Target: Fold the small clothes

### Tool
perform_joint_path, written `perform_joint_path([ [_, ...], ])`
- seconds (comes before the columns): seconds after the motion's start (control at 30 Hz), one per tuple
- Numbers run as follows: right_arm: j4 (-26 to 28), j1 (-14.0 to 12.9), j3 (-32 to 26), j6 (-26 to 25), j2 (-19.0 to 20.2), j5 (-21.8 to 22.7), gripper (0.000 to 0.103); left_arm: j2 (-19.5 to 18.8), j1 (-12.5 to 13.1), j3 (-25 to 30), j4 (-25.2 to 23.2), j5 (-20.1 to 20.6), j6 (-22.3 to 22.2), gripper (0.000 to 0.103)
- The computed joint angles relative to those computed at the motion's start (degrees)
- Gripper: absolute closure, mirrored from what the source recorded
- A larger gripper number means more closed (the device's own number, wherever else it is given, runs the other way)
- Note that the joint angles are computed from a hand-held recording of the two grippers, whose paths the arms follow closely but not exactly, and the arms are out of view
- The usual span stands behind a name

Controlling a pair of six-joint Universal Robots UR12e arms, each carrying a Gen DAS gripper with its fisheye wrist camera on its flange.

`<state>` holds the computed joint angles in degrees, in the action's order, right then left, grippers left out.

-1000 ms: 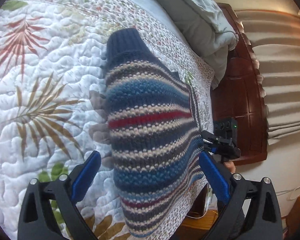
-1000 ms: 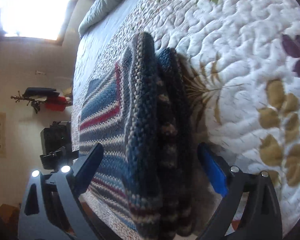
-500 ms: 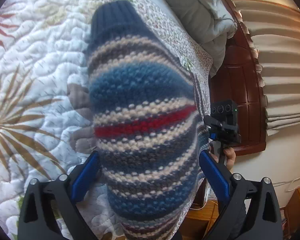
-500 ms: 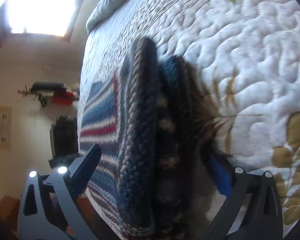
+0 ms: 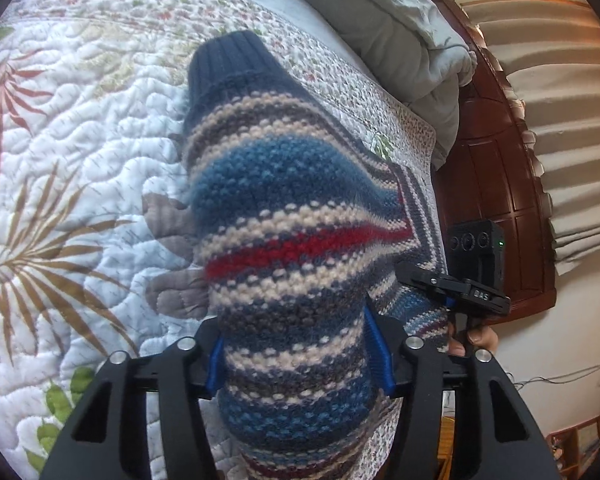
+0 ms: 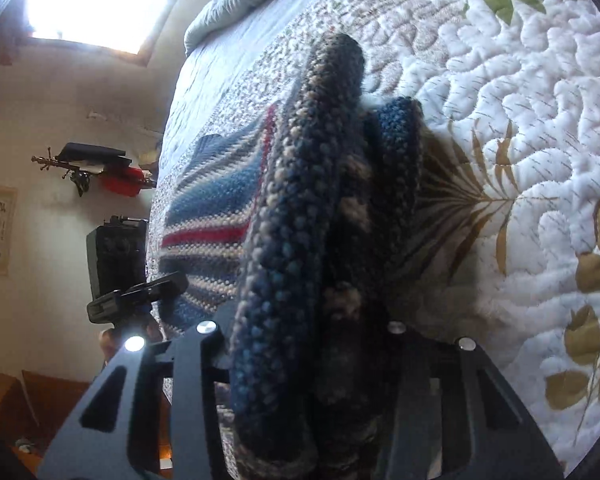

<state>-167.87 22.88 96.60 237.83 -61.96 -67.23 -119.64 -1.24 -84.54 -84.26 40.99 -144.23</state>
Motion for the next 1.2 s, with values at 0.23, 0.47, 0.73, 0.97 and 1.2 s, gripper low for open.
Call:
perform_joint_path([
  [0.23,2.0,3.5,-4.6,0.2,0.7,-1.6,0.063,3.3,3.4,-1.0,-4.7,-0.2,4.9,0.050],
  [0.47,0.5,8.9,-14.6,1.0,6.5,-0.4,0.063,8.3,10.9,-2.9,-8.8,2.4,9.5,0.050],
  [0.73,3.1,14.8,-29.3,3.0,16.6,1.4,0.063,10.8,20.3,-6.4,-10.7,6.9,13.9,0.050],
  [0.97,5.0,17.3,-31.5,5.7,19.6,0.8,0.063,9.0,23.9,-9.6,-12.0,7.6,17.1,0.050],
  [1.2,3.7,16.1,-26.6,7.3,16.3,-1.0,0.039,9.4,26.0,-11.3,-12.5,0.5,16.8,0.024],
])
